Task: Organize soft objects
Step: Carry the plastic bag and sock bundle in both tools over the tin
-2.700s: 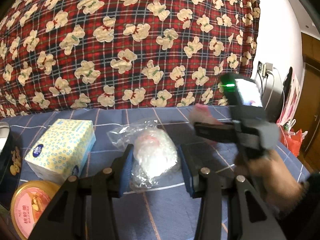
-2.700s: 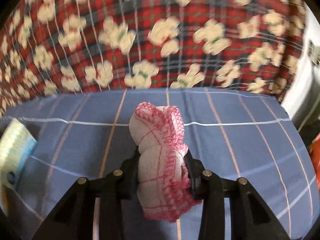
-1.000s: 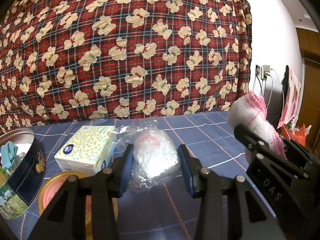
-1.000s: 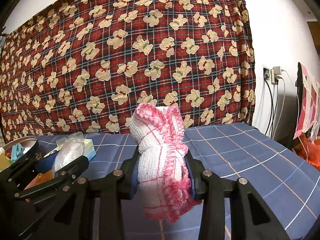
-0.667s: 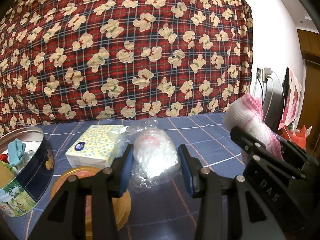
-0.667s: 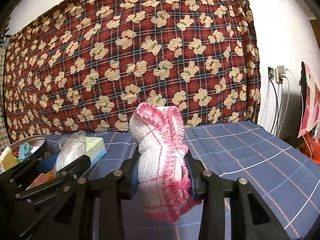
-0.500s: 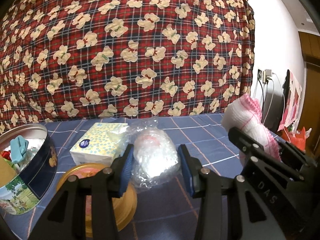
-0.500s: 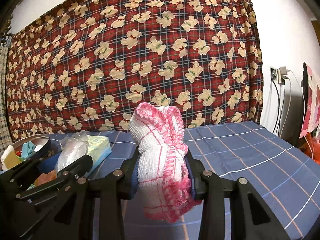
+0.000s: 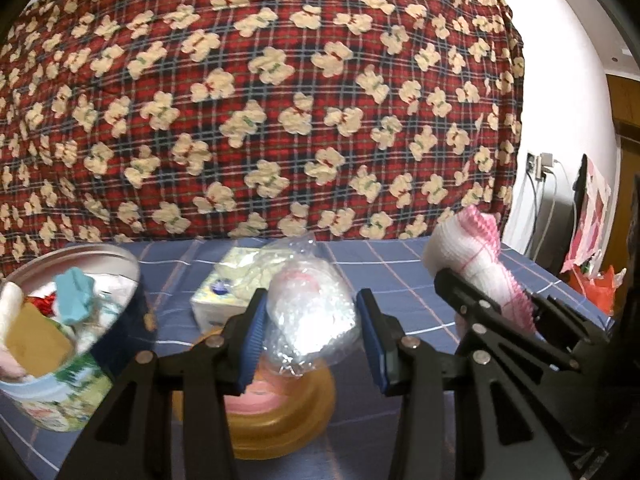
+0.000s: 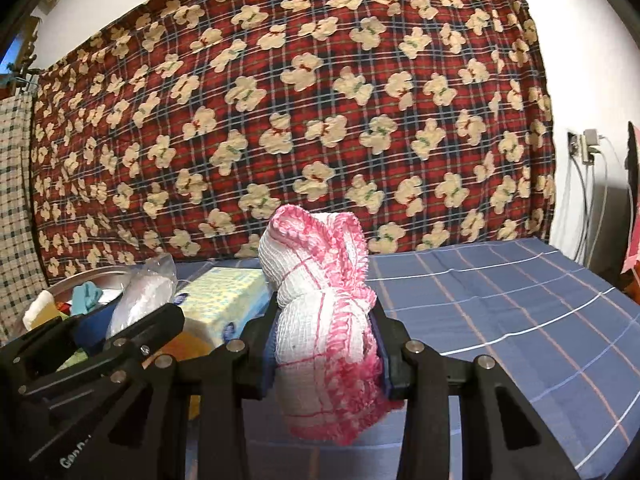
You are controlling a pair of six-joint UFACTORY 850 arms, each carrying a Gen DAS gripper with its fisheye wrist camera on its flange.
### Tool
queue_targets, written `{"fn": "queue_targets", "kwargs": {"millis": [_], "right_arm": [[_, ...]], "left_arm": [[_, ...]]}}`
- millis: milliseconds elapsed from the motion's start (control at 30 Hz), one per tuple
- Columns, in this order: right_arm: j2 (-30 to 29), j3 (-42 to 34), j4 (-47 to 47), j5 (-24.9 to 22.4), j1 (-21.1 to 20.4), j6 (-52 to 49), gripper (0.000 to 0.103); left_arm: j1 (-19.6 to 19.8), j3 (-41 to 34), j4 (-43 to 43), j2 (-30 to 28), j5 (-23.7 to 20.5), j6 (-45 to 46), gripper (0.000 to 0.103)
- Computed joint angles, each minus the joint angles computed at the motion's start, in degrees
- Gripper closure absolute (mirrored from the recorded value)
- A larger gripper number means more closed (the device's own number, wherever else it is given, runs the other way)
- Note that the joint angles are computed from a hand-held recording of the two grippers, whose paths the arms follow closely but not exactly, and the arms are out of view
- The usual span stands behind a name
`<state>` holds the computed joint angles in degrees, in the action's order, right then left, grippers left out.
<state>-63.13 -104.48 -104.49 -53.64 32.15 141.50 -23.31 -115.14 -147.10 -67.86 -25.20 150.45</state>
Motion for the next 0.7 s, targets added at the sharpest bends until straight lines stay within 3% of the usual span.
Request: {"fn": "queue_targets", "kwargs": {"millis": [433, 700], "right_arm": [[-5.99, -12.18, 0.77, 5.64, 0.77, -5.3, 0.062], [-13.81, -27.82, 3.45, 10.49, 1.47, -14.75, 0.062]], "left_arm": [[3.96, 0.21, -4.07, 0.66, 1.24, 0.93, 0.06], [6.42, -0.34, -12.99, 0.83, 3.11, 8.03, 0.06]]}}
